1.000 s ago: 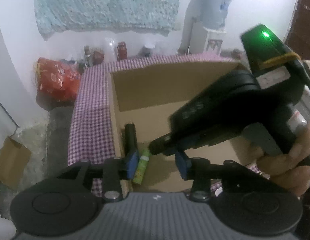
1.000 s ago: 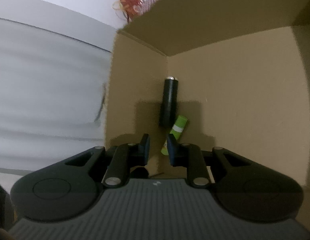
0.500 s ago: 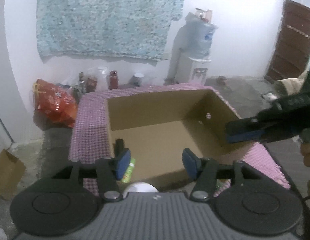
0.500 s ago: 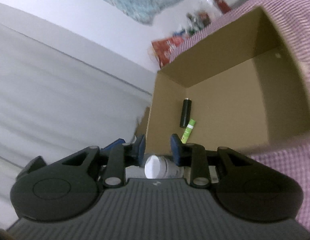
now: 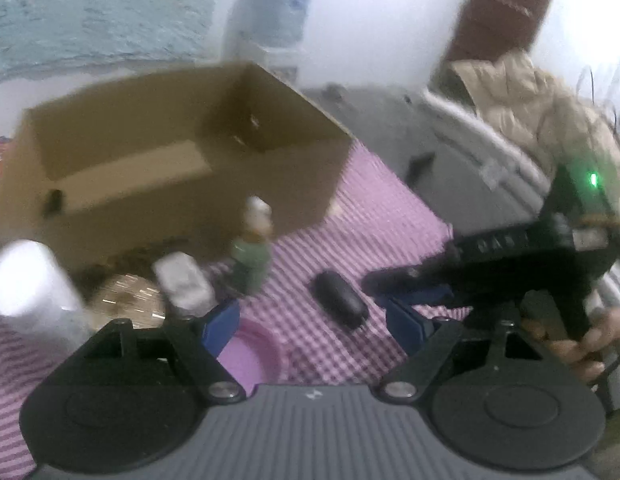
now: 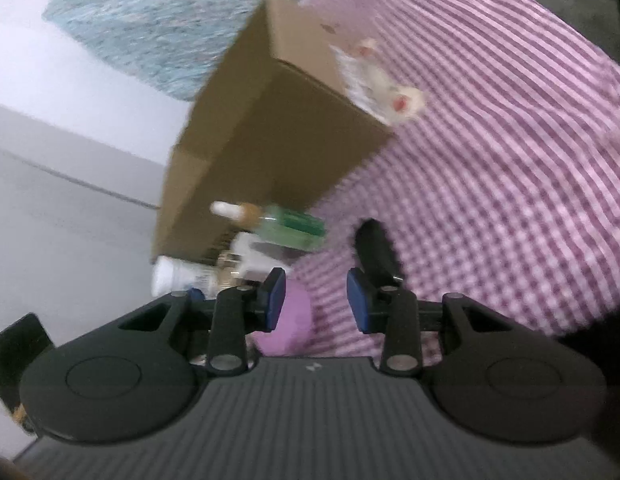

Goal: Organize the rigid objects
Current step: 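Return the right gripper to the table and grasp the black oval fob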

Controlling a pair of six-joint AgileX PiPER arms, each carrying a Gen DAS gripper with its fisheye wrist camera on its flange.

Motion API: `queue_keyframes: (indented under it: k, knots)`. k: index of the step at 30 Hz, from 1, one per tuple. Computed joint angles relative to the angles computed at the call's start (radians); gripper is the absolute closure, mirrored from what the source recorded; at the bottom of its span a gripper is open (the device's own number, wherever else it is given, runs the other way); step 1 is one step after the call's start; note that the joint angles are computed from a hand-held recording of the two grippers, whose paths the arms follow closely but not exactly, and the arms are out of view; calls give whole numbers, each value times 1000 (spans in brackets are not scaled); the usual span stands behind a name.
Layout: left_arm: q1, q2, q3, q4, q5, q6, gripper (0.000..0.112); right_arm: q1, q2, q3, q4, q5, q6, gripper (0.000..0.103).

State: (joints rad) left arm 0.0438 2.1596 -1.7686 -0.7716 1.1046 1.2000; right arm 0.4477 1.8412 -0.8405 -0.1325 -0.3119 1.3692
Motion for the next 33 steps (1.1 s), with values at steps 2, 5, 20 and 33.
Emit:
queue_keyframes:
  k: [2, 5, 20, 33]
  knots:
    - [-44, -14, 67, 23, -79, 28, 37, 3, 40, 18, 32, -57, -8, 69]
    - [-87, -2, 97, 50, -142, 28, 44, -6, 48, 31, 46, -67, -35, 69]
    - [-161, 114, -45, 143, -106, -118, 67, -94, 159, -71, -217, -79, 164, 71]
    - [-166, 141, -82, 147, -94, -119, 69, -93, 245, -214, -365, -24, 280, 82]
